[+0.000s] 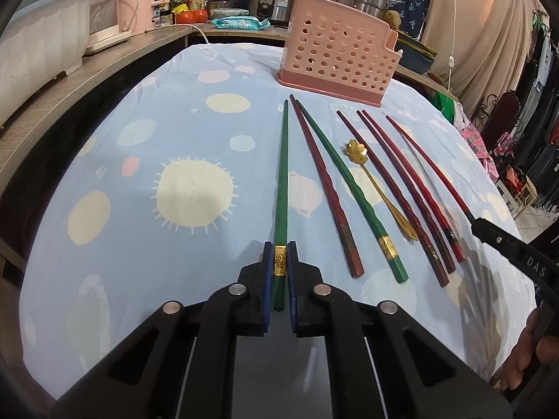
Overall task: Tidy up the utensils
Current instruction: 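Lift both chopsticks and carry them above the pink basket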
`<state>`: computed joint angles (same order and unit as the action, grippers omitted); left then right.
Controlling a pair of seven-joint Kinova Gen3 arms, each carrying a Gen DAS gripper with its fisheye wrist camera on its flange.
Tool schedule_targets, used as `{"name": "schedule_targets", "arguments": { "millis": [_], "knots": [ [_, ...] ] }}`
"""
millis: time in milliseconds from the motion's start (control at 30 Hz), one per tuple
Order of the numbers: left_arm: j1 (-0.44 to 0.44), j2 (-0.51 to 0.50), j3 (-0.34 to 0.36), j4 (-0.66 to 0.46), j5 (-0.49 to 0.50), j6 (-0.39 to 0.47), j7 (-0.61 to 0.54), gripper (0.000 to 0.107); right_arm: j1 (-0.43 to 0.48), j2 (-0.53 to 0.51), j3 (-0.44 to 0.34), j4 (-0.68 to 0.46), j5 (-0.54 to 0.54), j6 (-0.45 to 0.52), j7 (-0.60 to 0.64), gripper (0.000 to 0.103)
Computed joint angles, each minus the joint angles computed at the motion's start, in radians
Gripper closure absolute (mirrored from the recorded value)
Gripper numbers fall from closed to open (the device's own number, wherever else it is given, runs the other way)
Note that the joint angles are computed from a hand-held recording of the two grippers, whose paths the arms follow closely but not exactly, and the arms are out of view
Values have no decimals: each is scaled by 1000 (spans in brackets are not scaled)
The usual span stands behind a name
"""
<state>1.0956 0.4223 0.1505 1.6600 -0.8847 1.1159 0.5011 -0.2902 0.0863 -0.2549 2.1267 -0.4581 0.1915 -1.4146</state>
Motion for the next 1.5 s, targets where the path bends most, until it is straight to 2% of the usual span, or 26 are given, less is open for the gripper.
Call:
{"name": "schedule_targets", "arguments": {
  "millis": [200, 300, 700, 867, 1067, 1267, 1400, 1500],
  "knots": [
    [18, -22, 7, -3, -11, 31, 19, 100, 19, -34, -1, 4, -70, 4, 67, 96],
    [30, -39, 15, -15, -32, 70, 26, 101, 14, -66, 17, 7, -143, 7, 139, 96],
    [34, -102, 55, -81, -158, 243, 4, 101, -138, -176, 233, -35, -419, 35, 415, 96],
    [20, -118, 62, -126, -234, 298, -48, 101, -155, -175, 290, -92, -541, 58, 532, 96],
    [-19, -130, 57, -178, -303, 298, -134, 101, -108, -153, 269, -173, -585, 60, 585, 96],
    [-61, -134, 40, -244, -363, 280, -227, 101, -36, -98, 228, -288, -634, 108, 632, 96],
    [-92, -145, 21, -296, -409, 236, -286, 101, 11, -65, 183, -377, -648, 115, 650, 96],
    [-111, -150, 9, -330, -445, 204, -316, 101, 49, -35, 143, -446, -728, 107, 726, 96]
  ]
}}
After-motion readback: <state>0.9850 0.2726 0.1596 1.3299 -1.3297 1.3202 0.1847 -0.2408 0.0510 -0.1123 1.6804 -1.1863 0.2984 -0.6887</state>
